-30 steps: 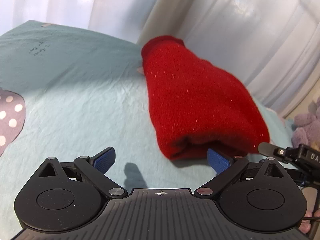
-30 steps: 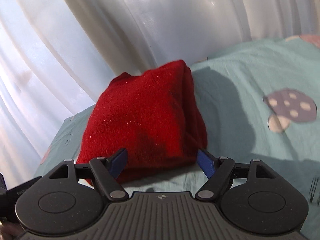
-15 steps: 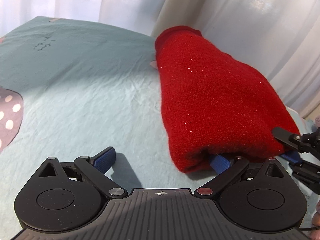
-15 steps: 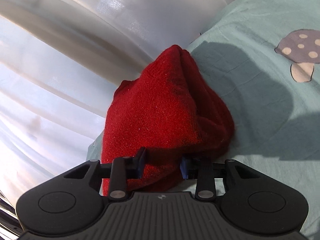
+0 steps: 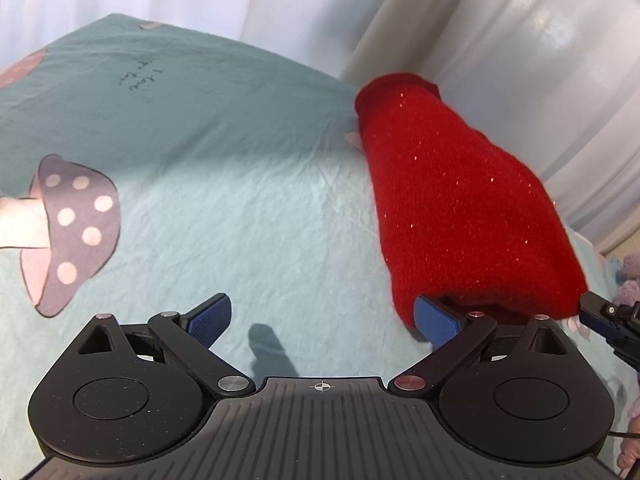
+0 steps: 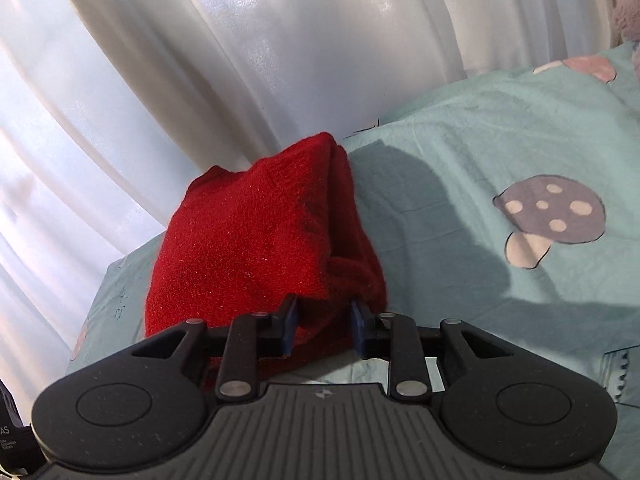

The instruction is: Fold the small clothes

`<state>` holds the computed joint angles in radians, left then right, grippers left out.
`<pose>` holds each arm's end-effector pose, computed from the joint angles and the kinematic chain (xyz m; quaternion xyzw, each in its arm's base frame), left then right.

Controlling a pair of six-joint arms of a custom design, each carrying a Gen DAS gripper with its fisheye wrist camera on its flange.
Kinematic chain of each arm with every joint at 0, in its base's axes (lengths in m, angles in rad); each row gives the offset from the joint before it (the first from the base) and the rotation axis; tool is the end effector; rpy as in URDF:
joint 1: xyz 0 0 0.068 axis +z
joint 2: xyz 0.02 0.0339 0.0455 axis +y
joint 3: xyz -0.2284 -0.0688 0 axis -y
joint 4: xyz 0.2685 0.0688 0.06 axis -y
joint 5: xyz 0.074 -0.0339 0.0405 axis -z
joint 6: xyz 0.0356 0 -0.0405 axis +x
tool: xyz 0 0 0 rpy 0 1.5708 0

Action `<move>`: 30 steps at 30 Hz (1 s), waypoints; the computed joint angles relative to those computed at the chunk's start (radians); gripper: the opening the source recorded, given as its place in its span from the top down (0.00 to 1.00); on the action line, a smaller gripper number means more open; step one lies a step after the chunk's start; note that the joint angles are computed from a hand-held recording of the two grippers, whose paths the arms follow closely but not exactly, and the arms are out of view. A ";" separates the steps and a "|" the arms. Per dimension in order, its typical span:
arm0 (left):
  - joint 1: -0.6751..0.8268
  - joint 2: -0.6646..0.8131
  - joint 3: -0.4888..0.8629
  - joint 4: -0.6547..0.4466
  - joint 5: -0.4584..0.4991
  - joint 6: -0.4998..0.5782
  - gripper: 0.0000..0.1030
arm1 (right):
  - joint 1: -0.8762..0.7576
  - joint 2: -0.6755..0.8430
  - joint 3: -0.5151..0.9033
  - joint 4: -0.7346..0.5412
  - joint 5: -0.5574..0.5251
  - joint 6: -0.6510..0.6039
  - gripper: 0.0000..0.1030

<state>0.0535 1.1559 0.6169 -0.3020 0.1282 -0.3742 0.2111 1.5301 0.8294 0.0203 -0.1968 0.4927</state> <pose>0.2619 0.0095 0.1547 -0.1755 0.9159 -0.1159 0.3420 0.3303 0.0779 0.1459 0.0842 0.8952 0.2309 0.3717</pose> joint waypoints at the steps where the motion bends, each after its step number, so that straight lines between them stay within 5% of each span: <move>1: 0.008 -0.025 -0.001 0.002 -0.002 -0.006 0.02 | 0.005 -0.032 -0.006 -0.017 0.036 -0.035 0.73; 5: -0.052 0.047 0.072 0.101 -0.045 -0.025 0.02 | 0.085 -0.079 -0.023 0.077 0.199 -0.258 0.70; 9: -0.134 0.211 0.189 0.137 -0.073 -0.027 0.02 | 0.146 0.058 0.065 0.181 0.135 -0.330 0.69; 13: -0.178 0.318 0.220 0.157 -0.112 0.011 0.01 | 0.198 0.186 0.159 0.183 0.108 -0.401 0.71; 15: -0.160 0.346 0.212 0.182 -0.057 -0.002 0.00 | 0.216 0.278 0.248 0.076 0.208 -0.459 0.72; 18: -0.125 0.352 0.204 0.186 0.011 -0.022 0.00 | 0.172 0.286 0.210 0.118 0.157 -0.492 0.72; 22: -0.076 0.276 0.206 0.112 0.074 -0.041 0.00 | 0.167 0.237 0.267 -0.032 0.158 -0.473 0.72; 30: -0.074 0.391 0.313 0.144 0.016 0.005 0.00 | 0.210 0.309 0.359 0.027 0.248 -0.503 0.69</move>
